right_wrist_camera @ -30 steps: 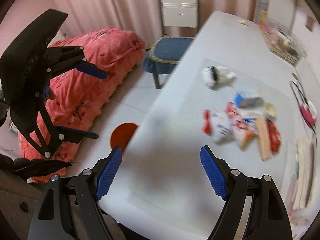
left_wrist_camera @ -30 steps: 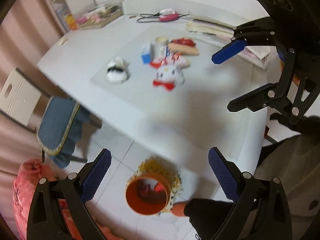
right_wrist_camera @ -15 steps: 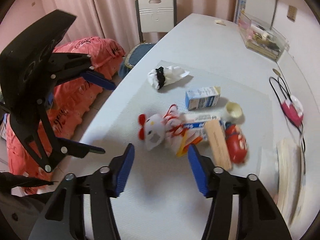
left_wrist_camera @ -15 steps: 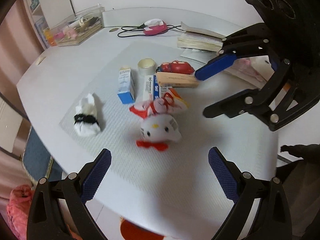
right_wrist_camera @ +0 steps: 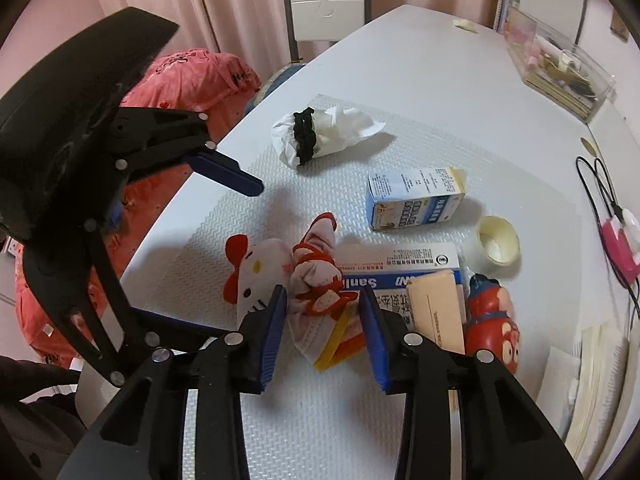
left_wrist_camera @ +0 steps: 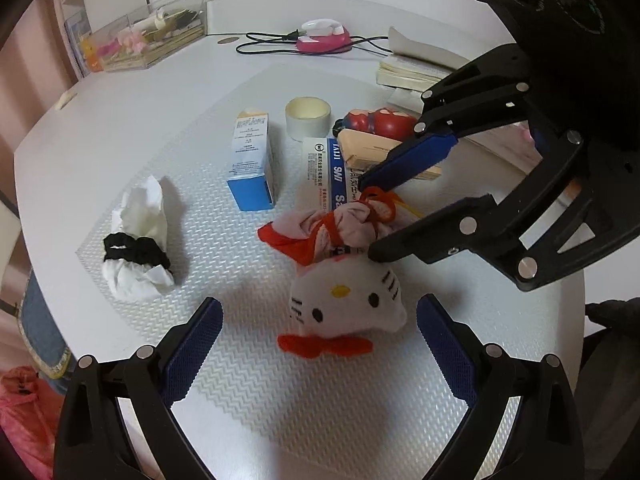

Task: Collect trash
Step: 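Grasp the Hello Kitty plush with the left tool while the right tool grasps the red-white wrapper, then carry the plush and wrapper over the orange bin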

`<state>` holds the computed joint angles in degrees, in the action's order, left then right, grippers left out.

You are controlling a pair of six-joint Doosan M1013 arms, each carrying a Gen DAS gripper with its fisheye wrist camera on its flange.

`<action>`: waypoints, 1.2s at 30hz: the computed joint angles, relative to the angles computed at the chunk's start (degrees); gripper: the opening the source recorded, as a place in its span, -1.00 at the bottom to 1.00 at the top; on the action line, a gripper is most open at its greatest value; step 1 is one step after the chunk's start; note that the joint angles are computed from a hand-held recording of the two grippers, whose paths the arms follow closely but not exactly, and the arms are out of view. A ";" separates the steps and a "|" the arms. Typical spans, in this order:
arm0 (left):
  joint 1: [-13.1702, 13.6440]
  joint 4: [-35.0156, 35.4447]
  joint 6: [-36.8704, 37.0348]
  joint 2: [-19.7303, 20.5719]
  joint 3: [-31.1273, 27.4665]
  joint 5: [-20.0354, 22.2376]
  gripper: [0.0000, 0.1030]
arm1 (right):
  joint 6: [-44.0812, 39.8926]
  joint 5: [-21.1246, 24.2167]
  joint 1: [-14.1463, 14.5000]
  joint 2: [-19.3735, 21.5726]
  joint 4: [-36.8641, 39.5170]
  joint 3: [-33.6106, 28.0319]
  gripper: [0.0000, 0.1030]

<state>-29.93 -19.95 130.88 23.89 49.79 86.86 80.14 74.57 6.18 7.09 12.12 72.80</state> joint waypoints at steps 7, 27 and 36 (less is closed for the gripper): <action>-0.29 -0.08 -0.91 0.47 0.51 0.70 0.45 | -0.46 0.72 -0.28 0.32 0.44 0.17 -0.40; 1.24 0.17 -2.79 -3.72 2.53 2.17 -0.10 | 0.76 1.31 0.75 -2.19 4.37 -0.68 -0.54; 4.70 2.61 -4.41 -8.02 6.23 1.58 -0.10 | -0.24 3.13 5.80 -0.76 6.48 -4.07 -0.54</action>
